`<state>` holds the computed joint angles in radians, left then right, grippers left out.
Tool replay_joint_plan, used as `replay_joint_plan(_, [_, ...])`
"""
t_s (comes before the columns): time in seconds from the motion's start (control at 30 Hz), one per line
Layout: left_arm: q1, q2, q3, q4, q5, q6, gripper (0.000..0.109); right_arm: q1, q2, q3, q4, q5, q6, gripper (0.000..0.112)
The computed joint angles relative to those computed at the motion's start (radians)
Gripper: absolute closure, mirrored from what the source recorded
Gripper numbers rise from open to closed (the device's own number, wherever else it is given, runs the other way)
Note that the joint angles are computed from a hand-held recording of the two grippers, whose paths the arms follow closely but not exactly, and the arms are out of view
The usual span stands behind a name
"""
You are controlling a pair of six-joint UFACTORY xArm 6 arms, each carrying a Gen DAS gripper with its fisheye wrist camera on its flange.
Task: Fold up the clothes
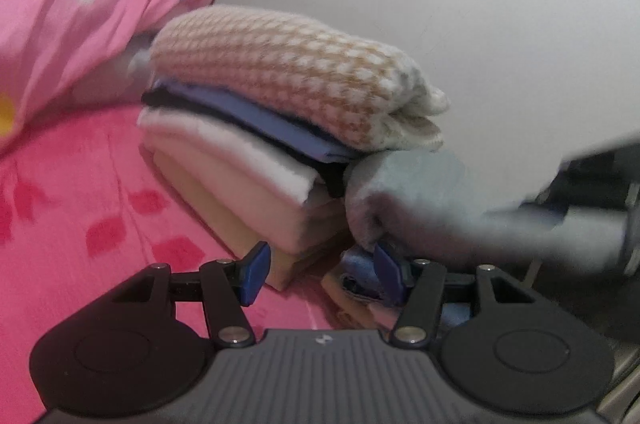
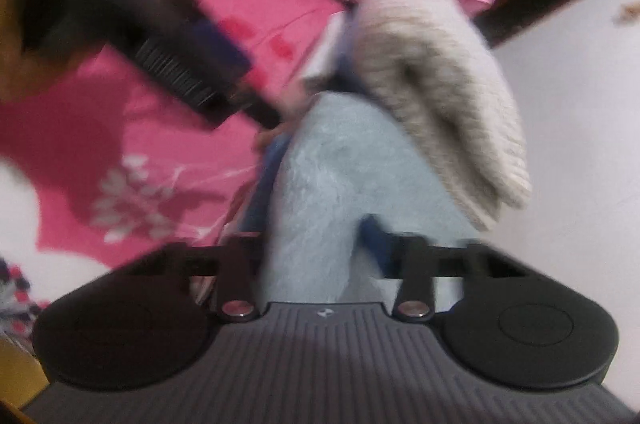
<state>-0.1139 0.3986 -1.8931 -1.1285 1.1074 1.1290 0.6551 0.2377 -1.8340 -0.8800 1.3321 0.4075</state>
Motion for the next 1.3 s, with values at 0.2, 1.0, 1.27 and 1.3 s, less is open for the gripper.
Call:
replay_joint_plan(0.2, [-0.037,-0.044,0.042,-0.068,-0.019,0.233,0.04,-0.041,-0.154,0.142,-0.012,-0.102,0.186,0.091])
replay_joint_plan(1.0, [-0.027,-0.007,-0.093,-0.137,0.289,0.119,0.066,-0.169,-0.419,0.353,0.05,-0.31,0.297,0.092])
replay_joint_plan(1.27, [-0.171,0.182,-0.412,-0.029,0.397,-0.057,0.067,-0.239,-0.483,0.372,0.134,-0.351,0.252,0.092])
replay_joint_plan(1.3, [-0.196,0.195,-0.437,0.005,0.362,-0.075,0.067,-0.251,-0.497,0.382,0.139,-0.36,0.252,0.092])
